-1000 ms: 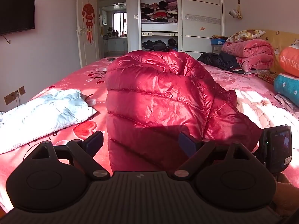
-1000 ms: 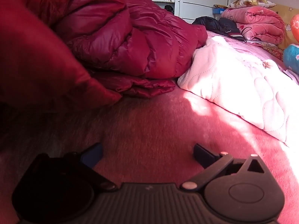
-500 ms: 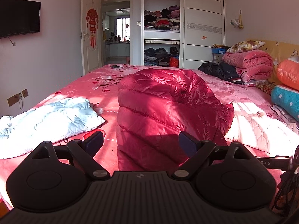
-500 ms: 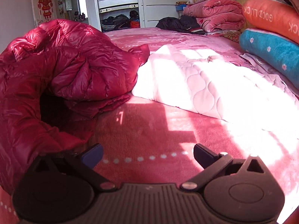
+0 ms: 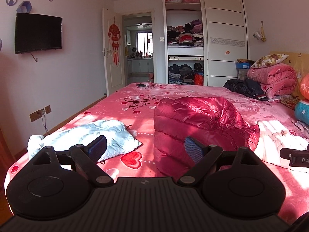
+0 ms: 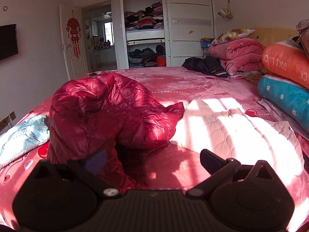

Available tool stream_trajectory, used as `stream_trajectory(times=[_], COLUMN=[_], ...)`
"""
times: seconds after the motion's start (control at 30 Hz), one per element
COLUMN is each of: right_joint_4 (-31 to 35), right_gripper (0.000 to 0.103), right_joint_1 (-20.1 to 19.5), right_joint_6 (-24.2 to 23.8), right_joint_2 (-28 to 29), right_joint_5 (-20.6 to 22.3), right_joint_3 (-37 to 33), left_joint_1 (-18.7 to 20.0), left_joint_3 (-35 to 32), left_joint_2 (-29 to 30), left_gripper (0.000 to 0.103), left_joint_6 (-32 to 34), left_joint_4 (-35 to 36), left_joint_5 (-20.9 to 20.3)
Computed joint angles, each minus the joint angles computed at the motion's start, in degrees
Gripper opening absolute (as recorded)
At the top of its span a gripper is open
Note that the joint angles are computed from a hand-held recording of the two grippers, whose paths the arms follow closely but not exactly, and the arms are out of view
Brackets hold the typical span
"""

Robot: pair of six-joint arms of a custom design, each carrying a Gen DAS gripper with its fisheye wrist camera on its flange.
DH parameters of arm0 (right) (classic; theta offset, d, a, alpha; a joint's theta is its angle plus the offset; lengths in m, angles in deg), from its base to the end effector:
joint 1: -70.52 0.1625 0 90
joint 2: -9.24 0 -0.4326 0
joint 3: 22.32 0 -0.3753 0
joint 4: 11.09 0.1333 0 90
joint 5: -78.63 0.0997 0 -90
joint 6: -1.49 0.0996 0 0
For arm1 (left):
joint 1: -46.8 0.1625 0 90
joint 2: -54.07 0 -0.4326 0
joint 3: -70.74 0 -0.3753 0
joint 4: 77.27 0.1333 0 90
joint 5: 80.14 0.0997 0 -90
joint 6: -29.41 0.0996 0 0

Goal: Fold large clothes
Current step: 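Move both grippers toward the crumpled red down jacket on the bed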

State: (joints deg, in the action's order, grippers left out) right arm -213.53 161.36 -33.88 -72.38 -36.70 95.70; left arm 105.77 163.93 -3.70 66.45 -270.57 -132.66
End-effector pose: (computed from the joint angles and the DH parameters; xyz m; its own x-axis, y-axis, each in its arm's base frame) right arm 0.0977 -0.4752 0.4428 -0.7399 0.1881 0.6459 -0.5296 0.4293 -0.7316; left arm -0.1675 -0.6546 0.3735 -0.6578 0.1353 -0.7409 0.7396 0.3021 -0.6014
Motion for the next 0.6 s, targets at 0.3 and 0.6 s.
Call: stream_trajectory(times=[0.3, 0.6], right_joint_4=[2.5, 4.5], right_gripper=[0.102, 0.102], right_joint_1=[6.0, 8.8], right_joint_6=[-0.2, -1.6], right_joint_2=[0.3, -0.2], right_joint_5=[-0.5, 0.8], right_joint_3=[-0.8, 0.1], left_joint_1=[1.1, 1.5], left_joint_3=[2.0, 4.0], left_joint_2=[-1.5, -3.3], left_gripper=[0.103, 0.103], left_joint_6=[0.2, 0.2], left_joint_4=[-4.7, -6.6], left_joint_5=[1.7, 2.5])
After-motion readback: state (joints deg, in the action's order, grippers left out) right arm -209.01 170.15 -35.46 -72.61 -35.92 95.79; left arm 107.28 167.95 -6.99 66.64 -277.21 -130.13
